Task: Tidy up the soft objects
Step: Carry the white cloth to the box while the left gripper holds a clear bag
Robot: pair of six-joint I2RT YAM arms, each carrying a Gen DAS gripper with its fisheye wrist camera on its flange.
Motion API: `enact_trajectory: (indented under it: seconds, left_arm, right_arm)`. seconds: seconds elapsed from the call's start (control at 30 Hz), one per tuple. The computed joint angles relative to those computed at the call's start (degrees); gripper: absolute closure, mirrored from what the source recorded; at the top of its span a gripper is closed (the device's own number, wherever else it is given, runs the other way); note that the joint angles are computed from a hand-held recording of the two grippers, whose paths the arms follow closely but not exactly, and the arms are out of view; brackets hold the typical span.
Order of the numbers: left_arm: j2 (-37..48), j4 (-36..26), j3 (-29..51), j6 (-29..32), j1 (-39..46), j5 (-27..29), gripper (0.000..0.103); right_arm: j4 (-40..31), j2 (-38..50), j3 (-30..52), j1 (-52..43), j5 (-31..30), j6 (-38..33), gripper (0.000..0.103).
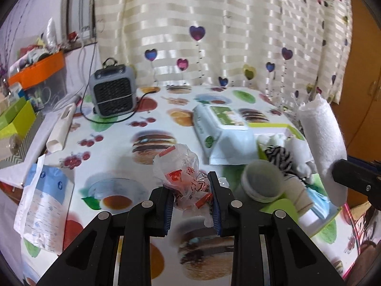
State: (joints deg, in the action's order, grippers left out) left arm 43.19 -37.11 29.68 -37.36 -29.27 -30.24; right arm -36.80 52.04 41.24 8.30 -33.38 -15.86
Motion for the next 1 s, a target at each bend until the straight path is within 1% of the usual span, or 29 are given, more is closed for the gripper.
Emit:
enact_trajectory:
  seconds: [0.13,0.23,0.47,0.6,0.77,1.0]
  left_arm:
    - [0.7,-2.1,1.6,-3.4,-5.1,-3.0,0.078]
    - [1.8,-2.4,2.5,-4.5,-6.8,-3.6,0.078]
    - [4.7,-1.2,4.2,-4.5,-9.4,-3.9,0.078]
    - [6.2,-0.2,4.7,-4.8,-11.2,-4.4,0.078]
    - [6.5,-0.9,5.2,-6.4,-13.8,-5.4,0.078]
    - [7.3,-2.1,7.0,-7.5,-17.6,-7.1,0.078]
  right_arm:
    - [-1.5,-0.4,0.2,-3.6,-2.5,-1.8,0.084]
    - [-2.8,-0.9,0.4,-5.5,-3.6,-3.4,0.084]
    - [-6.2,-1.5,0.8,-12.6,-6.5,-7.2,0.084]
    - [-8.6,-1.7,1.3,-18.2,-8.7,-10.2,0.084]
    - [-9.6,-1.2,1.6,-20.8,-9.8,-11.8,0.084]
    - [-10.2,-1.7,1.3,-22.0,-10.6,-12.8,0.084]
